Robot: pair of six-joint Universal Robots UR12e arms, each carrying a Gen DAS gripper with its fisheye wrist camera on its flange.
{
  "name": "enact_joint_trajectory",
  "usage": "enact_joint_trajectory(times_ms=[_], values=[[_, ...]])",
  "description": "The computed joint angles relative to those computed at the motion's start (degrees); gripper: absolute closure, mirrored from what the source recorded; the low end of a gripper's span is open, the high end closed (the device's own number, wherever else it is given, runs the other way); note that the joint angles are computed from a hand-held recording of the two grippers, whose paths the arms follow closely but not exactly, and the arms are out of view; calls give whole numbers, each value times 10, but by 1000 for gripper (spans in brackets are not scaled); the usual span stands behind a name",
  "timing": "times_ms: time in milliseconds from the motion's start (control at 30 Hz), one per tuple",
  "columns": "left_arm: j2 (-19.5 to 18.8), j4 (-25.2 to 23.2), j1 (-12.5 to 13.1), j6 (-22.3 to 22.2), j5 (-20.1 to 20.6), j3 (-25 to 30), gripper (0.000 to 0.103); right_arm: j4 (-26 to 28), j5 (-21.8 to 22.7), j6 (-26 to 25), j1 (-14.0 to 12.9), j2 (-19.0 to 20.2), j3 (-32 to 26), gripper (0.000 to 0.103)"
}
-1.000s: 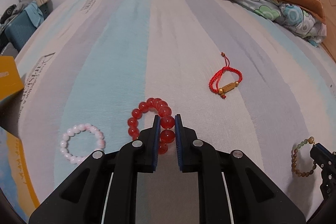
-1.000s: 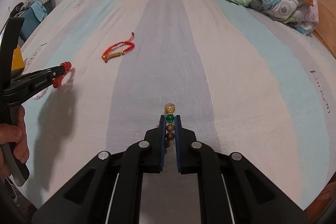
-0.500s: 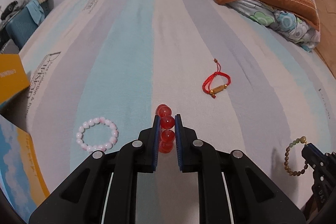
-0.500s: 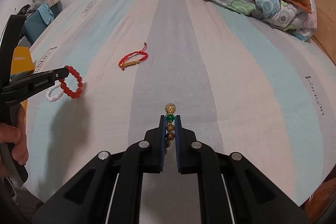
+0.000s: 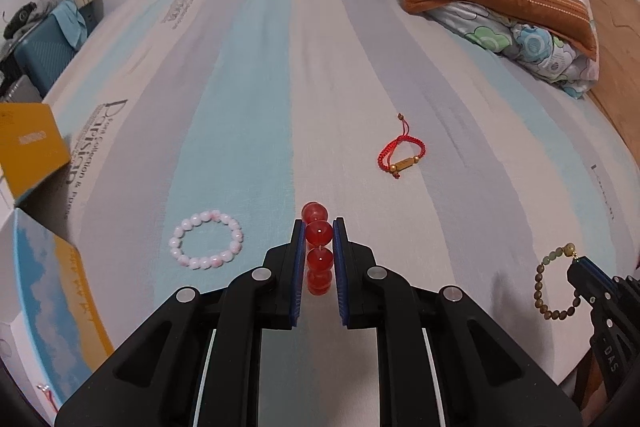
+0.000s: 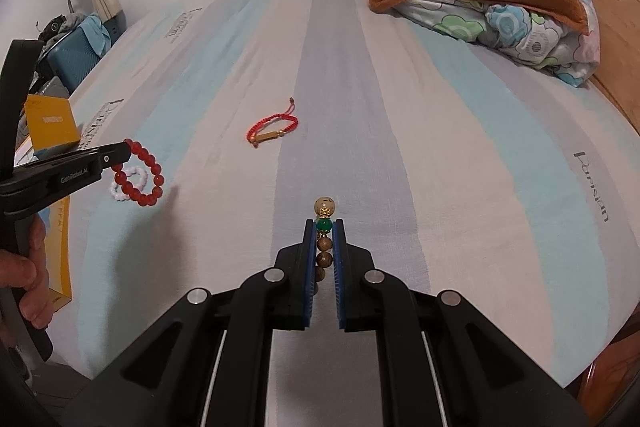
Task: Organize jewelry
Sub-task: 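Carry the red and wooden bead bracelets into the white box with both tools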
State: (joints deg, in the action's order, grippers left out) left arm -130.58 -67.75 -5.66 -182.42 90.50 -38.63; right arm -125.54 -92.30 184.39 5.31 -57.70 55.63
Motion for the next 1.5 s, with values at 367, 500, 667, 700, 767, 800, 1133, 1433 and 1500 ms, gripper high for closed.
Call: enact_joint_trajectory(times_ms=[367,500,667,700,767,800,1133,1433,1500], values=[[39,15,9,3,0,-38,90,-10,-3,-9,15,-6,-11,96],[54,15,13,4,2,-49,90,-7,-3,-10,20,-6,-19,96],[71,18,21,6,8,-62,90,-7,-4,-18,30,-6,-29,96],[74,16,22,9,9,-64,90,-7,-4,-19,32,-6,-30,96],[85,18,28,13,5,-75,90,-7,-6,-25,37,-5,-34,96],[89,18,31,12,2,-78,90,-5,-6,-27,39,-5,-37,96],[146,39,62,17,3,-139,90,9,-11,-41,61,9,-73,96],[191,60,97,6,25,-199,90,26,-1,-51,86,30,-115,96],[200,66,103,6,32,-213,90,31,2,-55,94,36,-126,96]])
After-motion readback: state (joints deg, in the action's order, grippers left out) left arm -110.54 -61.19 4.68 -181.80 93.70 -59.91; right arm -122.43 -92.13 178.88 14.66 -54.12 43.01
